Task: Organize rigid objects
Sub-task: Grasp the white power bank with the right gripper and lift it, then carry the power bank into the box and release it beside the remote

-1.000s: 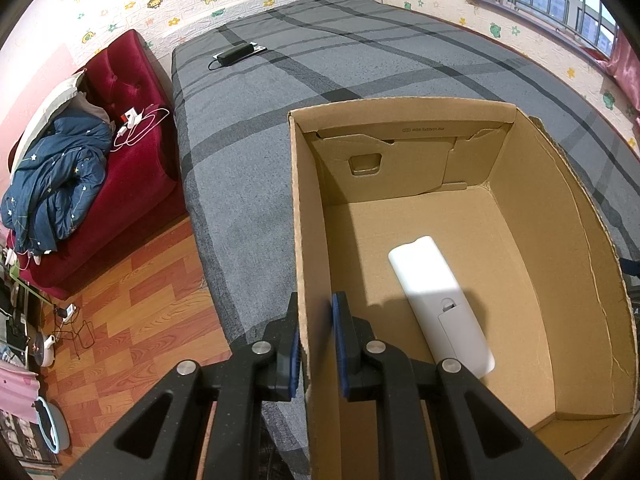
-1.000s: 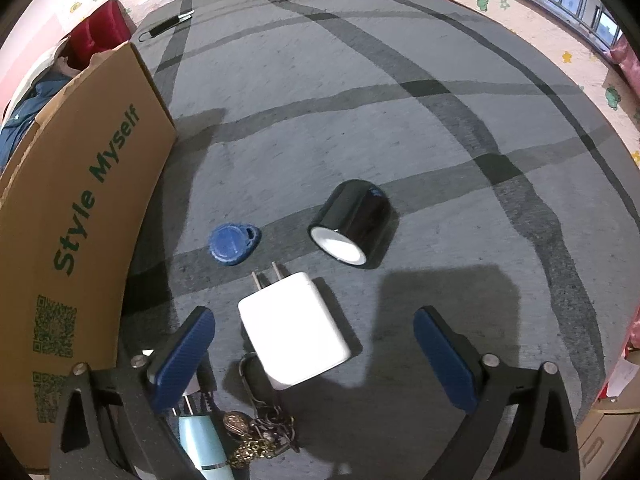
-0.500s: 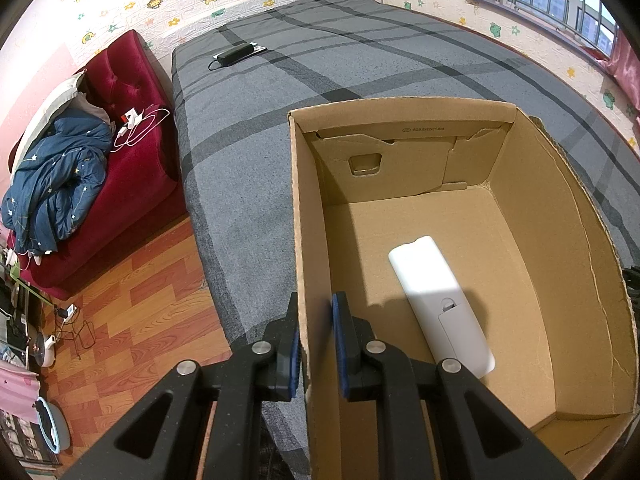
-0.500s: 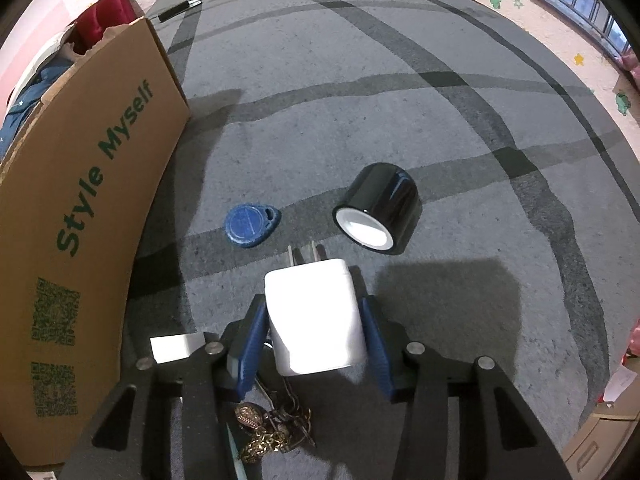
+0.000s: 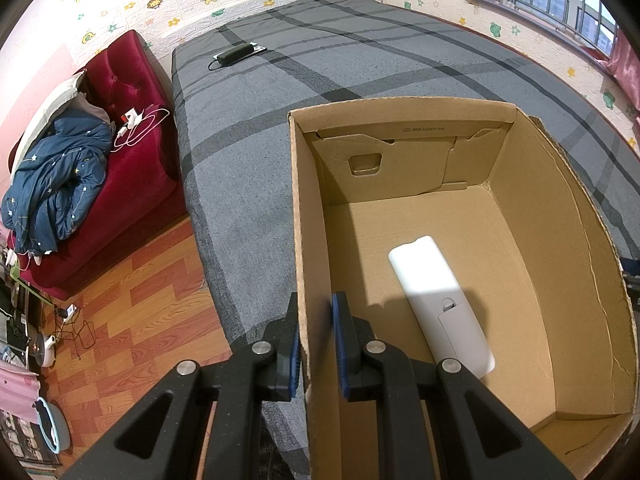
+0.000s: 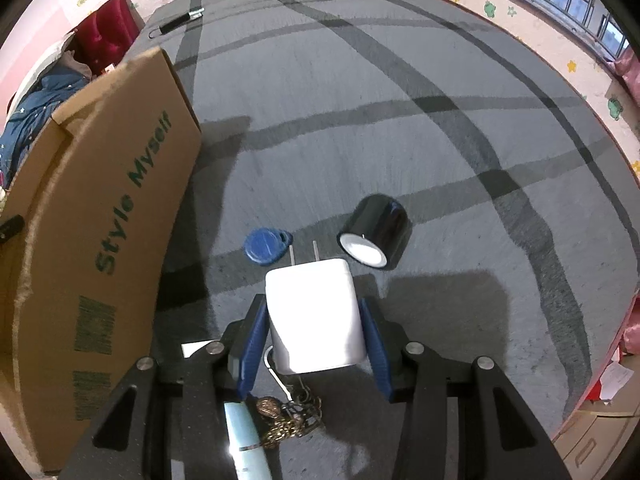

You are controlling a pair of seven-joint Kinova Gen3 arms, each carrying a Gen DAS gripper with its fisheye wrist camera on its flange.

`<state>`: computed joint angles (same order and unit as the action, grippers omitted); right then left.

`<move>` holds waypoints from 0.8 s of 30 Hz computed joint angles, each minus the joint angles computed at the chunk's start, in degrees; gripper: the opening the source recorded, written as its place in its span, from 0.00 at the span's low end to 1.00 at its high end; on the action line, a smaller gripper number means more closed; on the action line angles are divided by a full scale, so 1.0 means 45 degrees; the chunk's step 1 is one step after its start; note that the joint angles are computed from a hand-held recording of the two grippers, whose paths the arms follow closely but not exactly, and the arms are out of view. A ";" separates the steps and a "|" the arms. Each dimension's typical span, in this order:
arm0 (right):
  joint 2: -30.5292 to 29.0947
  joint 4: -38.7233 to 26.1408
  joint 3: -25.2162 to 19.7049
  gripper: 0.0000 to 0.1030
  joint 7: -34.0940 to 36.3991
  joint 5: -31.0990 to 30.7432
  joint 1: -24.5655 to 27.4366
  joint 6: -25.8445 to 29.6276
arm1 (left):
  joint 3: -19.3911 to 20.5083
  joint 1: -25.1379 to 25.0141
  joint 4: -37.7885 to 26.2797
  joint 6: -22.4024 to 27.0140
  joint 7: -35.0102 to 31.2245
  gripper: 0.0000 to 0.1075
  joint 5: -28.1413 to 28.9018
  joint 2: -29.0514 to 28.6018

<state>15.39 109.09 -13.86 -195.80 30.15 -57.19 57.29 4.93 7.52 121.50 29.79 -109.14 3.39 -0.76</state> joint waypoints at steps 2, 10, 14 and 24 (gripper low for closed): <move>-0.0092 -0.0198 -0.0010 0.48 0.0039 0.0079 -0.0060 0.0265 | 0.0010 0.0013 0.0000 0.0003 0.0036 0.14 -0.0021 0.0001; -0.0297 -0.1070 -0.0179 0.48 0.0329 0.0370 -0.0183 0.1327 | 0.0006 0.0021 0.0000 0.0011 0.0051 0.14 -0.0030 -0.0005; -0.0289 -0.1519 -0.0215 0.48 0.0576 0.0584 -0.0216 0.1750 | 0.0017 0.0030 0.0000 0.0017 0.0078 0.14 -0.0033 -0.0013; -0.0169 -0.2680 -0.0160 0.48 0.1340 0.1007 -0.0327 0.2473 | 0.0013 0.0036 -0.0018 0.0039 0.0086 0.14 -0.0033 -0.0017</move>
<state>14.62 97.03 -14.58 -189.77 34.68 -58.66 68.41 4.98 7.68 121.42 29.96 -108.75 3.24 -0.83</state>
